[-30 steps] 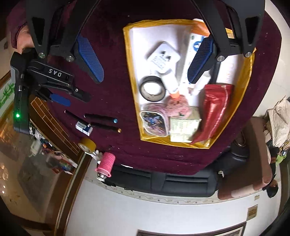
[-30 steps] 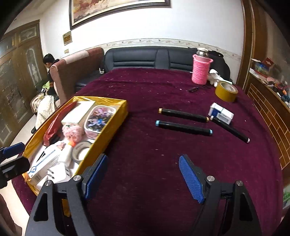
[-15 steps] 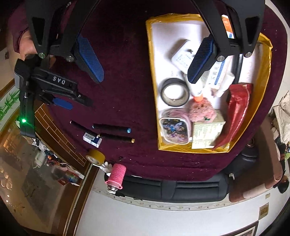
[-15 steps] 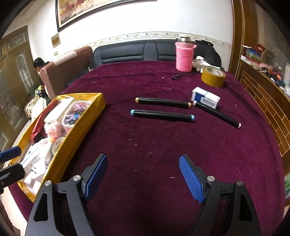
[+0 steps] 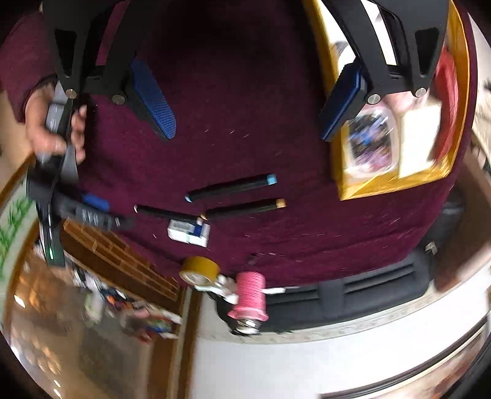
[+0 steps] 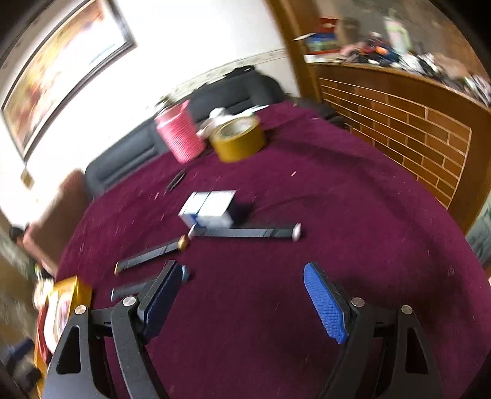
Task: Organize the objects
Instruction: 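Lower the open left gripper onto the two black markers on the carpet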
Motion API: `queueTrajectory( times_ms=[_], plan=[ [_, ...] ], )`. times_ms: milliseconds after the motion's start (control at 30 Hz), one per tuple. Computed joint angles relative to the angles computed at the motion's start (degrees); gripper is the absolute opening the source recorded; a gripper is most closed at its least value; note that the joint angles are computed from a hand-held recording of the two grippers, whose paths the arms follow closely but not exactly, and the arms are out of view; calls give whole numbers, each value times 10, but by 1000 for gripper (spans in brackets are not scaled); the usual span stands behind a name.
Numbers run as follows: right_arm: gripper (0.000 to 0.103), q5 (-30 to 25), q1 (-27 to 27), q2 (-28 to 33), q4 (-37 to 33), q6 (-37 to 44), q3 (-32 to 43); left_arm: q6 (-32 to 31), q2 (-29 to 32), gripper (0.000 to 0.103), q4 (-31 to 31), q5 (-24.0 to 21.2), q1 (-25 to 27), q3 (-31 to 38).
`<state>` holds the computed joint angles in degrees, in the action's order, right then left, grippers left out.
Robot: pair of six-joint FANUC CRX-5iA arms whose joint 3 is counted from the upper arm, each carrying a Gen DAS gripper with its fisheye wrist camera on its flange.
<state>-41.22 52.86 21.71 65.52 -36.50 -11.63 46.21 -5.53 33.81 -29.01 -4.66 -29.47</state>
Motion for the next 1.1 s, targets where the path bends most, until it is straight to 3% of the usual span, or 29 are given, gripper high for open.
queueTrajectory(
  times_ms=[200,300,400,500,633,733,833,867,967,1100],
  plan=[
    [86,45,-43,-3,80,-105,-41,40,105,93,-126,-5,-51,125],
    [86,62,-48,-2,75,-113,-50,85,170,93,-172,-20,-62,212],
    [86,93,-61,-10,100,-153,-66,161,246,93,-211,-56,-66,311],
    [87,82,-59,-10,111,-156,-64,224,319,93,-214,-101,-67,402],
    [88,94,-65,-9,129,-167,-65,238,396,93,-136,-155,-76,498],
    [89,83,-63,-10,139,-168,-67,271,455,93,-188,-206,-108,607],
    [90,58,-54,-9,135,-155,-63,314,518,94,-273,-290,-138,722],
    [90,50,-52,-8,131,-147,-60,314,520,94,-258,-300,-135,723],
    [90,27,-44,-8,124,-139,-57,309,528,94,-252,-404,-128,743],
    [92,30,-47,-14,131,-156,-65,218,423,93,-271,-415,-124,582]
  ],
)
